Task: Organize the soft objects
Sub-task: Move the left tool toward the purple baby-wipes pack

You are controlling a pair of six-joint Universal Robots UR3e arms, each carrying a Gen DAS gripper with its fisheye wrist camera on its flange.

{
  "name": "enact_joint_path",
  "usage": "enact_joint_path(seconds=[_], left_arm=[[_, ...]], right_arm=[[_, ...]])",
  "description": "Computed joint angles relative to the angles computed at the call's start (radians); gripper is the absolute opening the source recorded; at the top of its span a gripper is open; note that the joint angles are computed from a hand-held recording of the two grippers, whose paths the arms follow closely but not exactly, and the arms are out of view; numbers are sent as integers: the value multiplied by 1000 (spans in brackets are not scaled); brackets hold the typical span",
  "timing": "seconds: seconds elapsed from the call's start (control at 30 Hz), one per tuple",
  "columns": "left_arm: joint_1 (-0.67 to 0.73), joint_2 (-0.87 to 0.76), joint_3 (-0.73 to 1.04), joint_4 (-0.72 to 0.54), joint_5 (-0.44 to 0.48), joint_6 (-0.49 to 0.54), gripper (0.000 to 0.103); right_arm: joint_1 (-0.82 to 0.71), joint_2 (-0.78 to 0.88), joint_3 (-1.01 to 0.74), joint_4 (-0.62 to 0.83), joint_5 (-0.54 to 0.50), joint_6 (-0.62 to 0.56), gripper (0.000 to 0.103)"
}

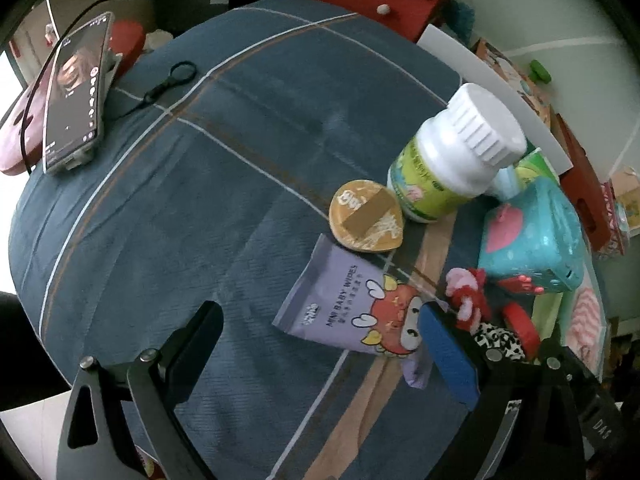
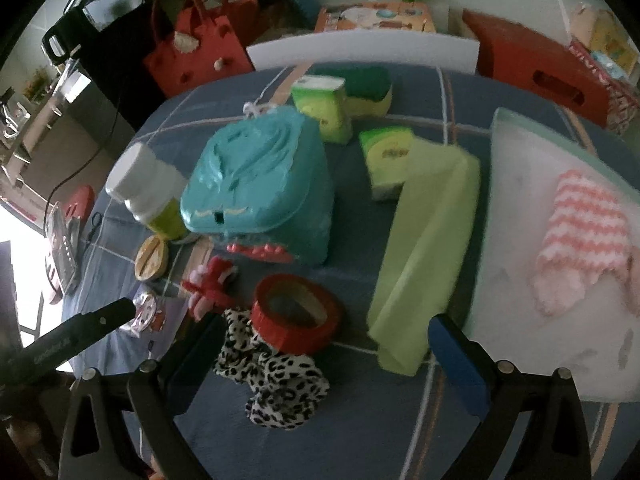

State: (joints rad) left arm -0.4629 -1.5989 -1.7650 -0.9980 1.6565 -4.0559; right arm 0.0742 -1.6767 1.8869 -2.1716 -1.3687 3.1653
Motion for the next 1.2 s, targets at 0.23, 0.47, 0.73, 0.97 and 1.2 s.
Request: enact_joint_path(seconds=[0.23,0.47,0.73,0.97,1.2], left_arm=[[18,7,-35,50,-68,3,98],[34,34,-106,87,-90,-17,98],[57,28,-183,177,-134,-33,98],[36,-40,-170,231,-129,-74,98],[18,-78,-182,328,-114,-106,103]], right_arm=[[18,41,3,-5,1,6,103],[22,36,1,-12,-2,14,103],[-6,9,-12,24,11,-5,103],[-16,-3,-17,40,14,-13,103],[-23,-7,-20,42,17,-11,103]])
